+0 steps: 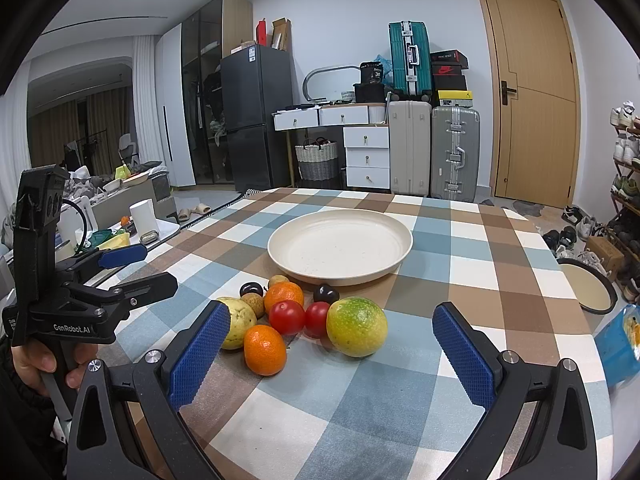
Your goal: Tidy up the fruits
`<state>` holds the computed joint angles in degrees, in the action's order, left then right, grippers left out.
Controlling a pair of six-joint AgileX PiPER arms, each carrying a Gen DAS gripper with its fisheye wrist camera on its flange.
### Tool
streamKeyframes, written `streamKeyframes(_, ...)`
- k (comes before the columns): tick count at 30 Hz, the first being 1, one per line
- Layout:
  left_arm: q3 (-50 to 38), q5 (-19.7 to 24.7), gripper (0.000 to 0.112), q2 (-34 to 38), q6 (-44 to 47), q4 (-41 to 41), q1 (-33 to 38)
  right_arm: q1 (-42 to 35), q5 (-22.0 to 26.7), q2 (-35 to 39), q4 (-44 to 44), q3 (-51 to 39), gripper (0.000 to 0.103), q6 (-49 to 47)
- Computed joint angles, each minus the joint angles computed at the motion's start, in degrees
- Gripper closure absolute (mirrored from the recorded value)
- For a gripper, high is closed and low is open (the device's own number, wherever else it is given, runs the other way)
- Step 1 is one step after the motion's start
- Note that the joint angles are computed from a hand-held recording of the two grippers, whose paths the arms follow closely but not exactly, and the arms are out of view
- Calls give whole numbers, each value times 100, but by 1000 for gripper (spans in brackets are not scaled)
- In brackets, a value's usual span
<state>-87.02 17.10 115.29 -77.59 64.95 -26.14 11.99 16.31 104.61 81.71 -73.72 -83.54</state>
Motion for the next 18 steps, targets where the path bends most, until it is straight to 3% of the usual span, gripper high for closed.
streamKeyframes(18, 0, 22, 10, -10, 2, -22, -30, -4, -4, 2, -20, 2, 0, 17)
